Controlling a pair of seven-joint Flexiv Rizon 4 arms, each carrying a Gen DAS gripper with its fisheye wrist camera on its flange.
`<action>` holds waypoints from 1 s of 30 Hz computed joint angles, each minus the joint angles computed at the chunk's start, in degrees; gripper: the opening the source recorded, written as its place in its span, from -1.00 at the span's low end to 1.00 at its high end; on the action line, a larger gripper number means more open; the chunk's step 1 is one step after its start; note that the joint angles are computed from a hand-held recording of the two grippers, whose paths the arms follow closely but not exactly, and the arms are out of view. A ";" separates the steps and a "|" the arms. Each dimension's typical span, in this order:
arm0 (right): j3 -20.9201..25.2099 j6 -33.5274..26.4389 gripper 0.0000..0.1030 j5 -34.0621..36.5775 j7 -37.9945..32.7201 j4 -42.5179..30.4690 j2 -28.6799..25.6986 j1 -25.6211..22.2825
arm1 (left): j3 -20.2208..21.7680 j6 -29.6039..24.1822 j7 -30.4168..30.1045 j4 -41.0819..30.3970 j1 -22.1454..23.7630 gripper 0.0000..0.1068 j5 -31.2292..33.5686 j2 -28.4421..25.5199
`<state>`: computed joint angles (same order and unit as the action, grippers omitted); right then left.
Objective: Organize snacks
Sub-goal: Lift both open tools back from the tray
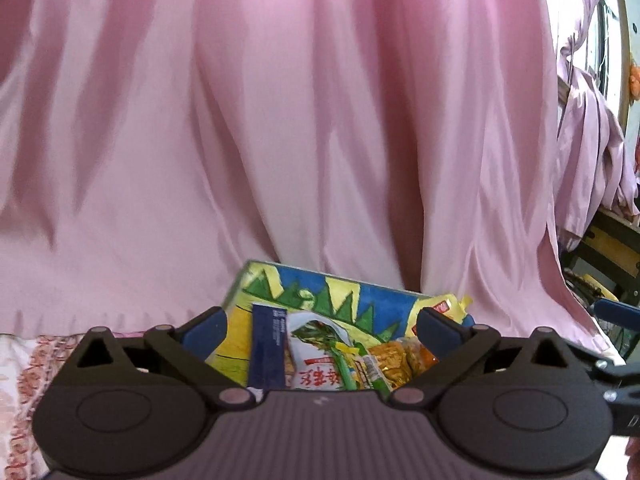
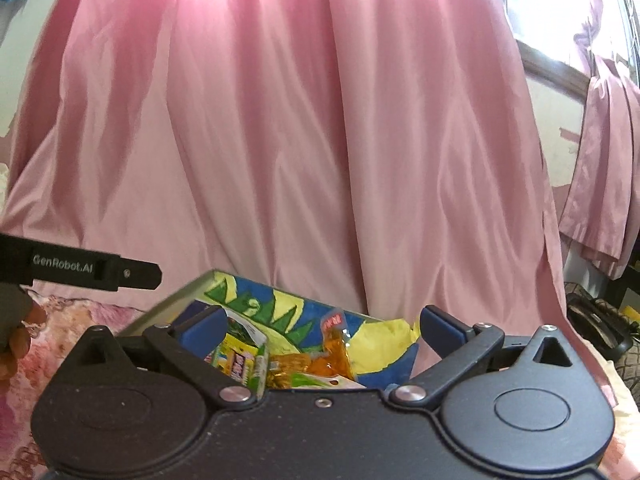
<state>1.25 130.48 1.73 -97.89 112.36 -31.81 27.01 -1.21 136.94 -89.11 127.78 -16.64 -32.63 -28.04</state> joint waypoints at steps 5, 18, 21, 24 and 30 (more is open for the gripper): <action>0.89 1.08 0.98 1.46 -0.07 3.82 3.44 0.25 | 0.21 3.70 0.86 4.10 -3.31 0.92 -5.44 2.41; 3.69 6.38 0.99 6.28 -2.75 13.55 10.21 0.98 | -3.14 9.93 8.23 13.11 -11.28 0.92 -19.92 7.91; 5.04 7.78 0.99 6.40 -1.91 16.08 11.76 0.32 | -4.70 11.86 9.79 14.72 -13.99 0.92 -25.39 9.29; 6.34 9.33 0.99 5.88 -0.69 18.71 13.07 -0.32 | -6.29 13.47 11.33 16.07 -16.30 0.92 -30.37 10.38; 8.22 13.69 0.99 6.61 0.60 23.96 15.25 -0.38 | -9.14 17.08 11.43 19.11 -20.66 0.92 -38.45 12.13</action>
